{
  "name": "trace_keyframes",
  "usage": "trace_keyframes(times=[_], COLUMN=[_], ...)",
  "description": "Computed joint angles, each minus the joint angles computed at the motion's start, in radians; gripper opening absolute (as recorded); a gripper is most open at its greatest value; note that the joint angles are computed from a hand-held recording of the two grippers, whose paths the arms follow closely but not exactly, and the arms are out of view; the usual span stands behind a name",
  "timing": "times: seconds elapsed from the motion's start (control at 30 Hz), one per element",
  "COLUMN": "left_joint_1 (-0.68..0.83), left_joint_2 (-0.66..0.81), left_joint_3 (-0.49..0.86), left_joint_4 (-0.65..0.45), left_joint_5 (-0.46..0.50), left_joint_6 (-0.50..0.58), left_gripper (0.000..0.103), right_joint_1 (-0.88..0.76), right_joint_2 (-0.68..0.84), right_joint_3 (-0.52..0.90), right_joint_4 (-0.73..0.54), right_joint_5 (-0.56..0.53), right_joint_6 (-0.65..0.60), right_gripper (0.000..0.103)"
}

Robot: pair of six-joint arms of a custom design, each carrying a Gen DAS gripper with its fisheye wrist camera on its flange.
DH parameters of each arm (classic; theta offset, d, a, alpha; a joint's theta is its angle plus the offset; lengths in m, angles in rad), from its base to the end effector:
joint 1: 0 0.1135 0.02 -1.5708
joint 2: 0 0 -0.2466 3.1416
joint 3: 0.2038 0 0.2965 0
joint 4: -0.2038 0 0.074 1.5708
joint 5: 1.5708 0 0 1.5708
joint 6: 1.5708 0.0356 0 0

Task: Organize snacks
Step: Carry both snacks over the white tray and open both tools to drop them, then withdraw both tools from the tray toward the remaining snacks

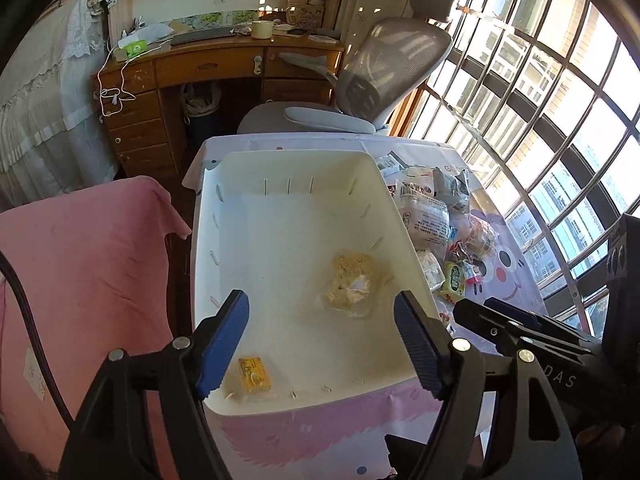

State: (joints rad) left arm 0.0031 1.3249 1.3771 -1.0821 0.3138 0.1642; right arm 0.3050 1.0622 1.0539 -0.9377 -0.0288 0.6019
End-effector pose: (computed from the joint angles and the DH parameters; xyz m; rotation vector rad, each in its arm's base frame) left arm 0.3024 -0.0101 0.3353 0.3176 2.5405 -0.3440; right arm 0.2428 0.0775 0.2976 0.3674 2.5374 0.3959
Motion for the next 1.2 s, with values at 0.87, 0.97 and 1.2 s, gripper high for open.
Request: trace_keyframes(times=[0.87, 0.97, 1.2], left_joint_1=[-0.395, -0.444, -0.529], left_joint_2=[-0.069, -0.043, 0.035], left_joint_3=[-0.161, -0.154, -0.129], left_joint_4=[-0.039, -0.032, -0.003], left_joint_5=[-0.135, -0.148, -0.171], left_joint_6=[-0.192, -0.261, -0.462], left_gripper=[0.079, 0.082, 0.085], right_joint_1=[-0.441, -0.526, -0.705], right_joint_2=[-0.32, -0.295, -0.188], right_joint_3=[-0.261, -0.247, -0.178], right_joint_4=[-0.211, -0.233, -0.276], right_joint_5=[-0.18, -0.223, -0.304], right_joint_6=[-0.241, -0.34, -0.592], right_gripper=[0.061, 0.062, 0.064])
